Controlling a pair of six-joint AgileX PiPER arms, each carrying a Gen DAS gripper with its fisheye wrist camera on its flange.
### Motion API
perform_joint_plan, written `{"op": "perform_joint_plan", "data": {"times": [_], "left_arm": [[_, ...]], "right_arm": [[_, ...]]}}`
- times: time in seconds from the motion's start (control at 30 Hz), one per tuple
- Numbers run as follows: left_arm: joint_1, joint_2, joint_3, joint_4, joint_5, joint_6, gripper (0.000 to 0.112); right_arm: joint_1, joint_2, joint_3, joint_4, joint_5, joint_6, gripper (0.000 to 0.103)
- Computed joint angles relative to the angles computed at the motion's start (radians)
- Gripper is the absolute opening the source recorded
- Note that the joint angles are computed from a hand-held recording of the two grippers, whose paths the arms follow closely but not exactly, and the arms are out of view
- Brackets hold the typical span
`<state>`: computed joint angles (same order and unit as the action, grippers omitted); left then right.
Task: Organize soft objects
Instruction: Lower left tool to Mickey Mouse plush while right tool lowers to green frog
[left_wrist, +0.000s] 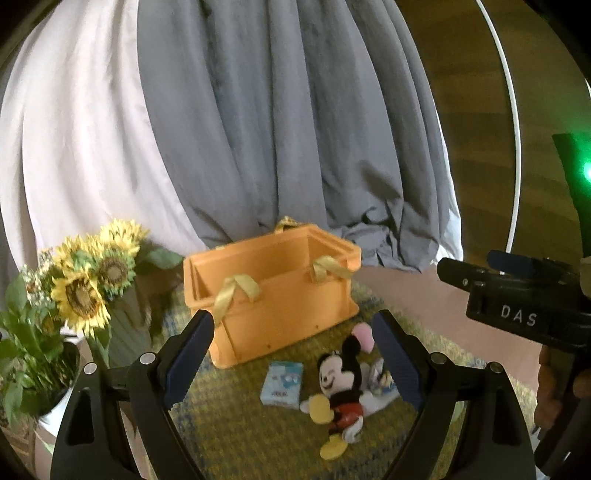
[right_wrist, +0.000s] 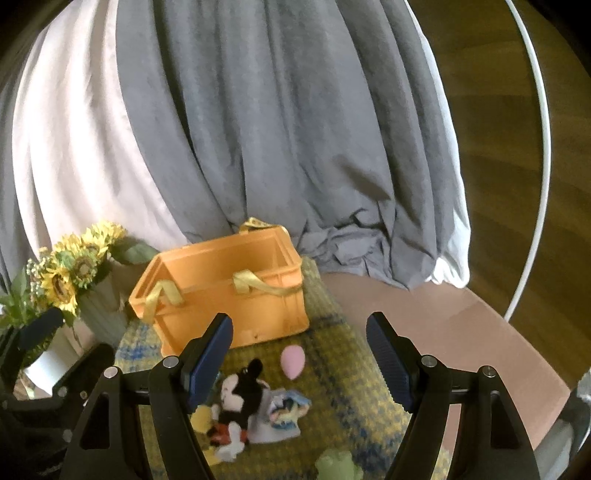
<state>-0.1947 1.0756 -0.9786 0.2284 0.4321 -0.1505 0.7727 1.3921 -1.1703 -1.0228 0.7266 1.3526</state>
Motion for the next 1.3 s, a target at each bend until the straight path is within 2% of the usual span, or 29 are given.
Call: {"op": "perform_joint_plan", "data": {"times": [0.27,0.5,1.03,1.3], "left_arm": [[0.025,-0.011,0.067,-0.15,0.013,0.131,0.088],[0.016,-0.002,0.131,-0.21,0.024,0.174,0.088],[-0.045,0.07,0.25,-0.154,-0.015,0.081,0.088],[-0.045,0.16,0.257,-0.139,-0.083,0.047,0.088]], "right_arm": [[0.031,-0.015,0.075,-0.005,0.031,0.082,0.076],[0.042,-0.027,0.156,0.028,0.031,0.126,0.076],[0.002,-0.017,0.308,0.144,-0.048,0.13,0.076],[-0.028,0.033,0.33,0.122,-0.104,0.138,0.076]]}}
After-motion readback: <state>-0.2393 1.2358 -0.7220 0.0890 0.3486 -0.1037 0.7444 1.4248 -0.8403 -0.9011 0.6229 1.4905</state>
